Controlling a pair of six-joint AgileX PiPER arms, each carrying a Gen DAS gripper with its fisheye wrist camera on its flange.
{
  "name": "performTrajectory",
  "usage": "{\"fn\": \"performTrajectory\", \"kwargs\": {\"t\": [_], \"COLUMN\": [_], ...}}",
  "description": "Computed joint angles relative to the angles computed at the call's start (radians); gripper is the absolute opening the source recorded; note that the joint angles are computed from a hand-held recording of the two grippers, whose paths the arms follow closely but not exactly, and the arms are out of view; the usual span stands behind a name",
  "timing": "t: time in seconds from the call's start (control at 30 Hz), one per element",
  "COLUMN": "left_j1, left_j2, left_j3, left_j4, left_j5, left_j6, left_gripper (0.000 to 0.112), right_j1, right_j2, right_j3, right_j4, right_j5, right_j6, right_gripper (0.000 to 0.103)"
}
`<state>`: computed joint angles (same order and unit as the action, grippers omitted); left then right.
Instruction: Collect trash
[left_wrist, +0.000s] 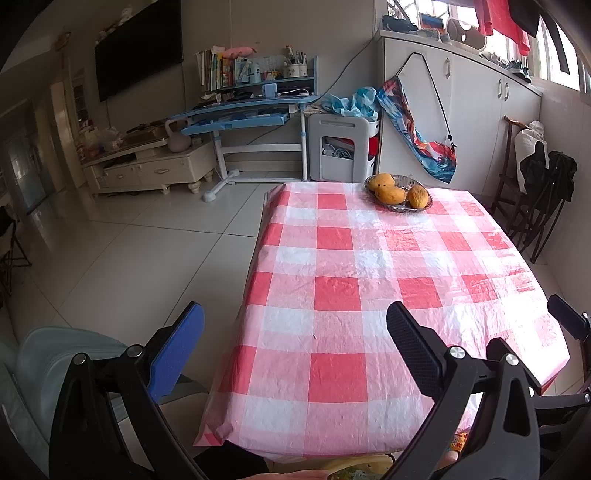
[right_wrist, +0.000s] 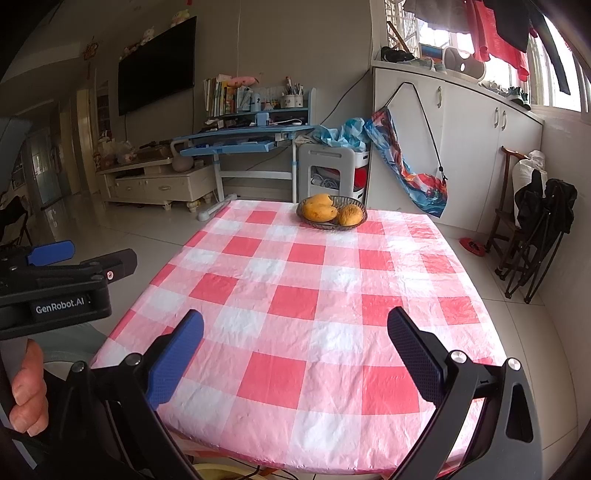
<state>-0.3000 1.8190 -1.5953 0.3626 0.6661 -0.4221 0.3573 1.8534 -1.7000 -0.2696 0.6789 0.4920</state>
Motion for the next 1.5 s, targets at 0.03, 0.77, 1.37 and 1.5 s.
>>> {"fn": "performTrajectory", "kwargs": {"t": [0.03,0.77,1.37,1.5], "left_j1": [0.000,-0.001,-0.002,-0.002], "left_j2": [0.001,0.002,0.003,0.003], "left_j3": [-0.001,-0.004,-0.004,-0.005], "left_j4": [-0.001,0.001,0.003,0.003], "left_j5": [0.001,0.003,0.003,0.005], "left_j6": [0.002,0.001,0.000,-0.001], "left_gripper": [0.096,0.096,0.096,0.096], "right_j1": [0.000,-0.005,-0.005,-0.005], "right_j2": [0.000,0.003,0.009,0.008], "right_j3": [0.000,0.002,-0.005,-0.002], "right_j4": [0.000,0.022,0.032,0.031], "right_j5": [0.000,0.002,0.005,0.003], "right_j6": [0.001,-0.024,-0.037,-0.036], "right_gripper": [0.095,0.095,0.095,0.095]}}
